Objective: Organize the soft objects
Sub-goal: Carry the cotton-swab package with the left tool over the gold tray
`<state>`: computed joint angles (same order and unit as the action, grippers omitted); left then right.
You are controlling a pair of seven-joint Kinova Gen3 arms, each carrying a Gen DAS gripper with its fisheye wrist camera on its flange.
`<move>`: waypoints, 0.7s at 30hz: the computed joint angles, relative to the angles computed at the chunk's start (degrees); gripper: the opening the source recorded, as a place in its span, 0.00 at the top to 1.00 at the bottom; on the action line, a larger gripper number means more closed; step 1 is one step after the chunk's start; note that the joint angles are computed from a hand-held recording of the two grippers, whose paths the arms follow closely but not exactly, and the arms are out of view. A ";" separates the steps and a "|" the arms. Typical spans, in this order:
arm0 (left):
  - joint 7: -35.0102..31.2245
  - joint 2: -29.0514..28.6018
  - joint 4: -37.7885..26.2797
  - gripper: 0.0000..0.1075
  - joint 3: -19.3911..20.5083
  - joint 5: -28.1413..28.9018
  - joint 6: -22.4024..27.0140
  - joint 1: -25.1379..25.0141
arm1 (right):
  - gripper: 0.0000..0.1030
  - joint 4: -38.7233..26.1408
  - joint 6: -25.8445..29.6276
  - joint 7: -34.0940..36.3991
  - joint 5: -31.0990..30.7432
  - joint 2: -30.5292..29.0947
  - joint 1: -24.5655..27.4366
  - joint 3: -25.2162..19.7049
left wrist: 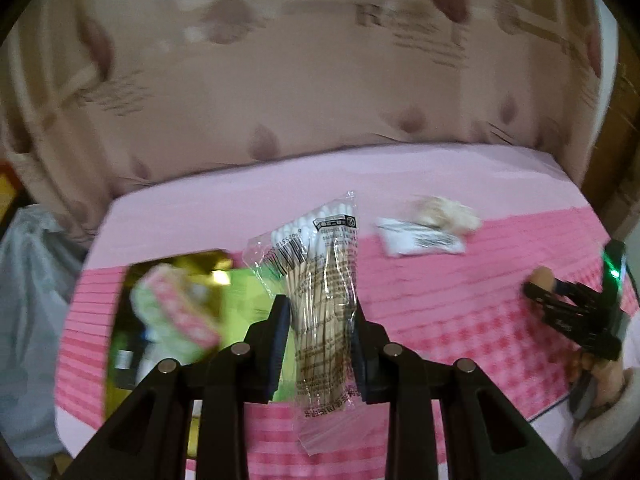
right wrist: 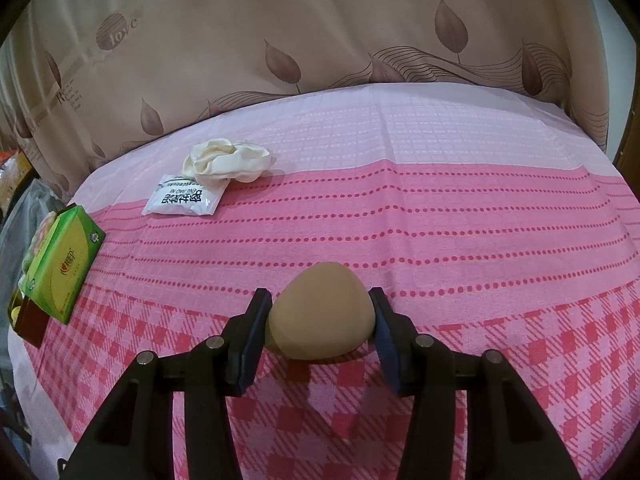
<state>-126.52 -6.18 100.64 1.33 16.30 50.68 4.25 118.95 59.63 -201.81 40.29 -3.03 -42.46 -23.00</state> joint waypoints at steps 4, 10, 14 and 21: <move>-0.77 1.32 -2.05 0.74 -2.22 -1.12 -0.63 -2.69 | 0.55 -0.18 0.24 0.25 -0.01 0.27 -0.09 0.06; 0.94 5.38 -5.01 0.74 -3.40 -3.76 -2.14 -7.14 | 0.54 -0.33 0.50 0.81 -0.13 0.51 -0.21 0.28; 1.59 8.21 -6.33 0.74 -3.27 -5.43 -3.11 -9.13 | 0.54 -0.76 0.97 1.58 -0.32 0.90 -0.40 0.42; 1.56 14.29 -10.00 0.74 -2.71 -6.08 -2.04 -12.24 | 0.54 -1.24 1.80 2.27 -0.65 1.25 -0.87 0.69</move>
<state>-124.96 8.11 90.63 -1.38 10.22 48.64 -7.99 117.71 61.43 -199.54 39.64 -1.78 -43.33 -22.31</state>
